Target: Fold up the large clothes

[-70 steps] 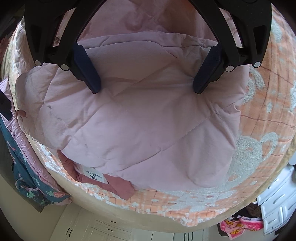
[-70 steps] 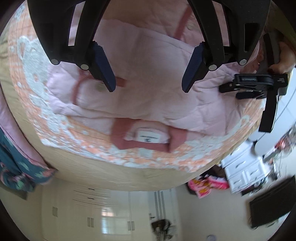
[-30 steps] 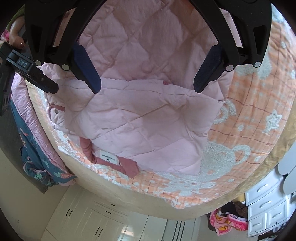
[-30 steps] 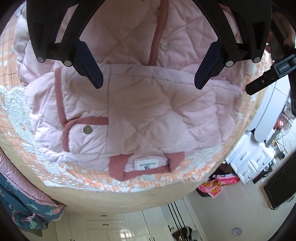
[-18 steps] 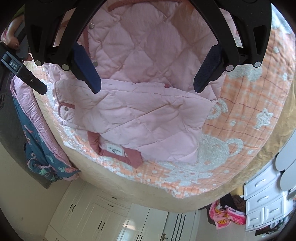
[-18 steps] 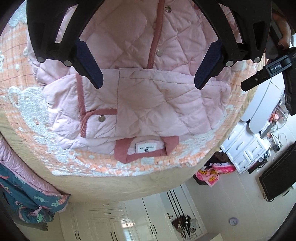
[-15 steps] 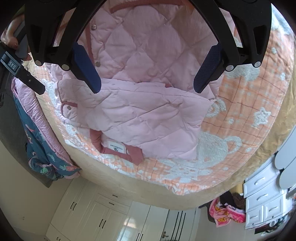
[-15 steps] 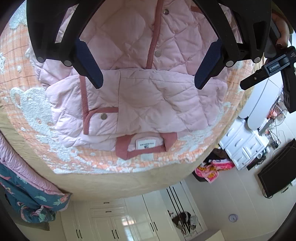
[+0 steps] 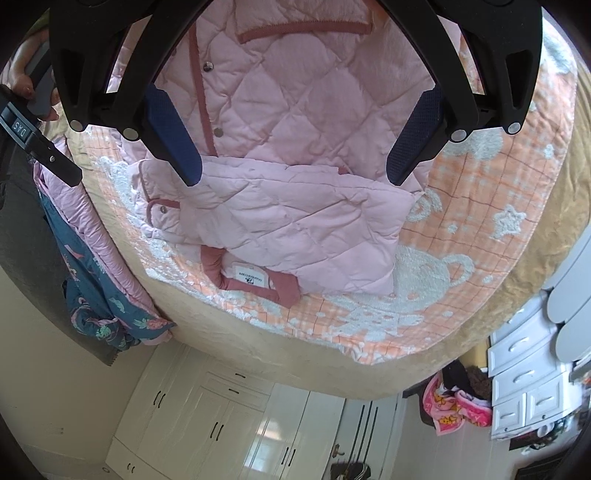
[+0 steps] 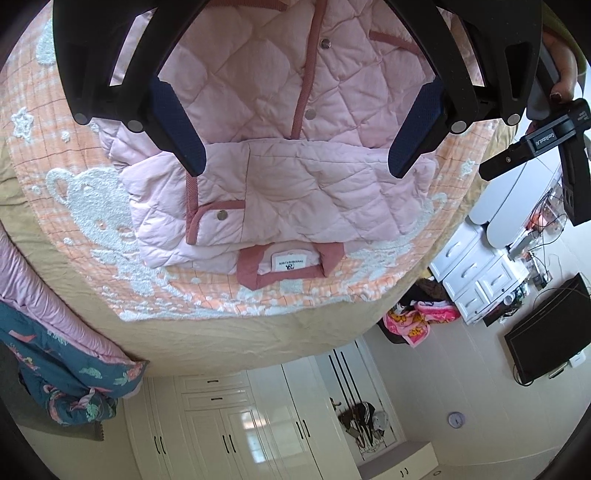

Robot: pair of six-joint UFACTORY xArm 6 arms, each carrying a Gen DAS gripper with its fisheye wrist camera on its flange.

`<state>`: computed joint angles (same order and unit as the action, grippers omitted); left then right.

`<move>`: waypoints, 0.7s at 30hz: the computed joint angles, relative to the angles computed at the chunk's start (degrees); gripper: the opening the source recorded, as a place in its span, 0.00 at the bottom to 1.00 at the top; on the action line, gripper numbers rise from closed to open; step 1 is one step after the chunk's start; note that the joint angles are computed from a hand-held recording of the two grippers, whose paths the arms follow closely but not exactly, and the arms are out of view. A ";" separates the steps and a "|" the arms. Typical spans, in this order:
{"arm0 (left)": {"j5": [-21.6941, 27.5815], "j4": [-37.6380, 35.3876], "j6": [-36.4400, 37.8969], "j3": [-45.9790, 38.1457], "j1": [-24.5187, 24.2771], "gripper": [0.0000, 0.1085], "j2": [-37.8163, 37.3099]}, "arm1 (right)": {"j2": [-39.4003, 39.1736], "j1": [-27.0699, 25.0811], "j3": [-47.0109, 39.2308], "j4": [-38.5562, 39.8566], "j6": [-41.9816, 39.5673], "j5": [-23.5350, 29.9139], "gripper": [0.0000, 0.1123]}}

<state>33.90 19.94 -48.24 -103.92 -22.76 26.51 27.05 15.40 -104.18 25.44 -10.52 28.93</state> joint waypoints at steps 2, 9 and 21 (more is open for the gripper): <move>-0.46 0.72 -0.62 1.04 -0.19 0.86 -1.11 | -1.36 0.02 1.47 0.48 -0.70 -0.56 0.88; -1.42 3.34 -2.78 4.81 -0.93 0.86 -4.82 | -6.68 0.02 7.16 1.99 -3.45 -2.80 0.88; -2.61 7.92 -6.66 12.24 -2.23 0.86 -11.37 | -14.51 -0.26 16.43 4.29 -7.02 -5.63 0.88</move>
